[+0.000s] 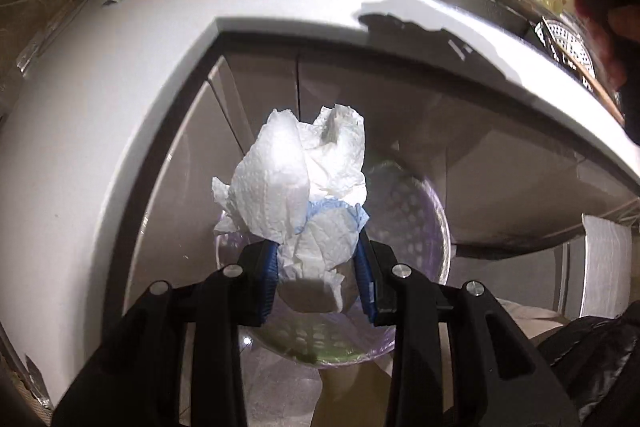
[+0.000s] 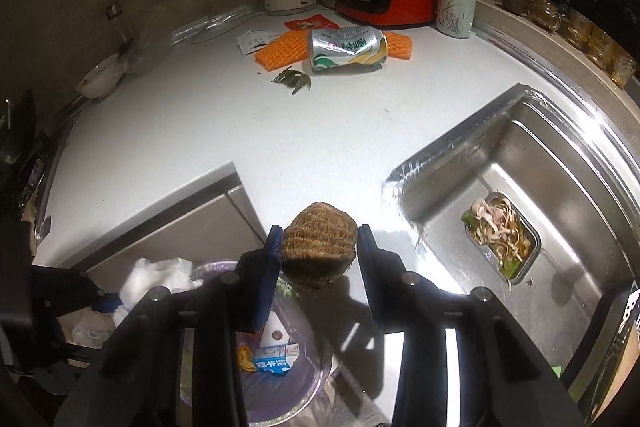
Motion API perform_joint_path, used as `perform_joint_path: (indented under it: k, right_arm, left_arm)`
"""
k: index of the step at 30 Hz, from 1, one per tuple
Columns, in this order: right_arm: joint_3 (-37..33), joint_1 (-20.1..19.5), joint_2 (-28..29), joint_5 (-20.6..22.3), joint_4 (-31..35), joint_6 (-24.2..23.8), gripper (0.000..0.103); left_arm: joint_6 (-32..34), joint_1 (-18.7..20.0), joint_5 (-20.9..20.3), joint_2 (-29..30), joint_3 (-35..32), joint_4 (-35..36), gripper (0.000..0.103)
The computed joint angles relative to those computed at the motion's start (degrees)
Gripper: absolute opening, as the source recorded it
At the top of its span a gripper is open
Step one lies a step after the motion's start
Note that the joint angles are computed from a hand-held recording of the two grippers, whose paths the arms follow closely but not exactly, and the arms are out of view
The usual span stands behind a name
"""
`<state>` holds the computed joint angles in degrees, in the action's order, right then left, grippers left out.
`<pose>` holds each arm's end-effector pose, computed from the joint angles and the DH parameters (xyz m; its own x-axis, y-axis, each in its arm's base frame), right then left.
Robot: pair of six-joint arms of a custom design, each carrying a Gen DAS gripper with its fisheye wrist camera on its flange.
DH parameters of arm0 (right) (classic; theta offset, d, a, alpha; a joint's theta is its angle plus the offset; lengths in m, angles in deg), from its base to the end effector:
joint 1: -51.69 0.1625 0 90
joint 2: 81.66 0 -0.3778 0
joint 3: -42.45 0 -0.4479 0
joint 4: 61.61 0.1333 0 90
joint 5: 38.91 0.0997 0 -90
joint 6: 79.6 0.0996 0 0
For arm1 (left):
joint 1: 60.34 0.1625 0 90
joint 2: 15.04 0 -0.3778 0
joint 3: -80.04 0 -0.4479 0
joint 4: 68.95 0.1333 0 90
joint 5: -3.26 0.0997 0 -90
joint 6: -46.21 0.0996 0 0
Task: Collect trash
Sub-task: 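Open the left tool over the bin while the right tool drops the taro in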
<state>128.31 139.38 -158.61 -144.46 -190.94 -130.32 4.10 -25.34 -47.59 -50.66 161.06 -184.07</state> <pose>0.0798 -0.6661 0.4289 -0.6329 -0.5565 0.5383 -0.7189 0.6806 -0.1416 -0.4513 -0.5555 -0.0434 -0.7122 0.2036 -0.6718 0.3920 0.9093 -0.1400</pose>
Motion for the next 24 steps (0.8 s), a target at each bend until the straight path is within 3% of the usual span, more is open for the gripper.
perform_joint_path:
  k: [11,14,16,22,24]
  right_arm:
    - [8.37,0.66,-7.64,-1.12,-2.63,0.70,0.038]
    - [9.31,0.89,-8.29,-1.41,-3.04,0.95,0.038]
    - [9.73,0.94,-8.54,-1.52,-3.19,1.05,0.038]
    - [10.77,0.88,-9.10,-1.61,-3.27,1.34,0.038]
    - [10.91,0.86,-9.14,-1.59,-3.23,1.45,0.038]
  left_arm:
    - [2.03,5.31,-7.34,6.64,-0.88,2.09,0.034]
    - [2.71,5.67,-7.31,6.97,-1.04,2.37,0.041]
    - [3.03,5.36,-7.04,6.55,-0.52,2.31,0.054]
    - [3.61,3.59,-5.12,4.94,0.39,0.55,0.075]
    - [3.88,3.05,-4.04,4.45,0.62,0.23,0.078]
